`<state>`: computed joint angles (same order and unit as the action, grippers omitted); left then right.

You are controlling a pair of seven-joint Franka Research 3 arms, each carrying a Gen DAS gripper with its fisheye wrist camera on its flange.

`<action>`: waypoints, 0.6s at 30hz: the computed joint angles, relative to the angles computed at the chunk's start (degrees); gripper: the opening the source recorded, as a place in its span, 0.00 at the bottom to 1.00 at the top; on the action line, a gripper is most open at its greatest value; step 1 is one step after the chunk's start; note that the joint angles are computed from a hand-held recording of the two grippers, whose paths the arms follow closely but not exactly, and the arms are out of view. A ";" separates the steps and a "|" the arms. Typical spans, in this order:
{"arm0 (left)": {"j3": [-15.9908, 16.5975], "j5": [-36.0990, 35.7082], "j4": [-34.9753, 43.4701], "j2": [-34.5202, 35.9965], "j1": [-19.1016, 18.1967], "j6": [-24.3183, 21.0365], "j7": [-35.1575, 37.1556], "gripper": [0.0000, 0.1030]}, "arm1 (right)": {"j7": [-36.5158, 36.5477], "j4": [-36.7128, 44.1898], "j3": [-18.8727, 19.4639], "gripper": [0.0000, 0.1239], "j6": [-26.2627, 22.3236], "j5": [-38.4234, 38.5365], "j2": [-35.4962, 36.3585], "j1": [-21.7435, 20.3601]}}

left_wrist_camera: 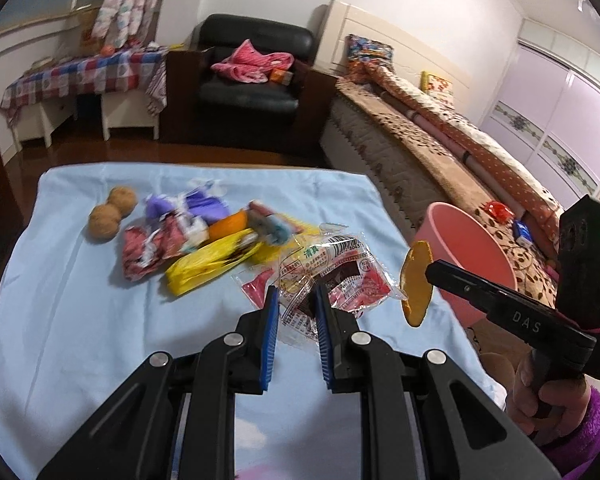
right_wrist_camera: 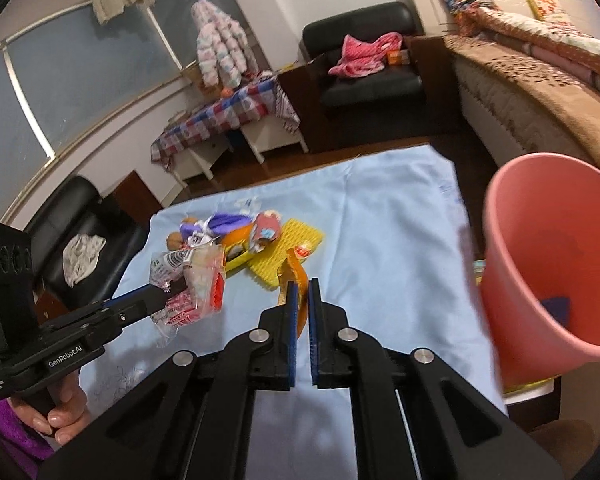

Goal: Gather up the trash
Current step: 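Carry the wrapper and orange peel with both tools over the bucket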

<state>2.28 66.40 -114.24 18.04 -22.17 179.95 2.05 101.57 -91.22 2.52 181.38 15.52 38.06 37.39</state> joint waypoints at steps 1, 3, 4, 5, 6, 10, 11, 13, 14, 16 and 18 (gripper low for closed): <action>-0.73 -0.62 0.80 0.37 0.12 -0.27 1.32 0.17 | 0.49 -1.33 -0.90 0.04 1.04 0.26 -0.79 0.50; -1.68 -2.28 1.84 0.95 0.36 -0.52 3.76 0.17 | 1.38 -3.56 -2.74 0.04 2.81 0.89 -2.12 1.60; -2.00 -3.01 2.50 1.31 0.24 -0.62 4.96 0.17 | 1.67 -4.76 -3.28 0.04 3.80 1.33 -2.81 1.76; -2.24 -3.80 3.11 1.62 0.06 -0.76 6.12 0.17 | 1.97 -6.01 -4.02 0.04 4.76 1.87 -3.54 2.08; -2.43 -4.64 3.68 1.95 -0.09 -0.84 7.30 0.17 | 2.16 -6.88 -4.80 0.04 5.44 2.38 -4.04 2.53; -4.35 -10.01 7.05 4.09 -0.29 -1.73 14.59 0.17 | 2.52 -10.91 -8.98 0.04 8.73 5.52 -6.14 5.10; -4.90 -11.58 8.03 4.75 -0.36 -2.09 16.69 0.17 | 2.45 -11.79 -10.40 0.04 9.38 6.69 -6.54 6.13; -6.43 -14.88 10.26 6.30 -0.34 -3.09 21.28 0.17 | 1.98 -13.67 -12.59 0.04 10.82 9.28 -7.41 7.64; -6.69 -16.10 10.95 6.80 -0.51 -3.29 22.91 0.17 | 1.51 -14.27 -13.01 0.04 11.32 10.43 -7.69 7.88; -8.03 -18.96 13.51 8.58 -0.59 -4.34 27.07 0.17 | 0.58 -15.44 -13.85 0.04 12.20 12.84 -8.15 8.26; -9.04 -21.51 16.01 10.36 -0.79 -5.31 30.76 0.17 | -0.43 -16.74 -14.16 0.04 13.07 15.04 -8.75 8.18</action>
<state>-6.75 44.89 -98.24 28.40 -22.96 174.64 32.81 101.14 -107.97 -11.64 194.45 30.55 29.30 45.56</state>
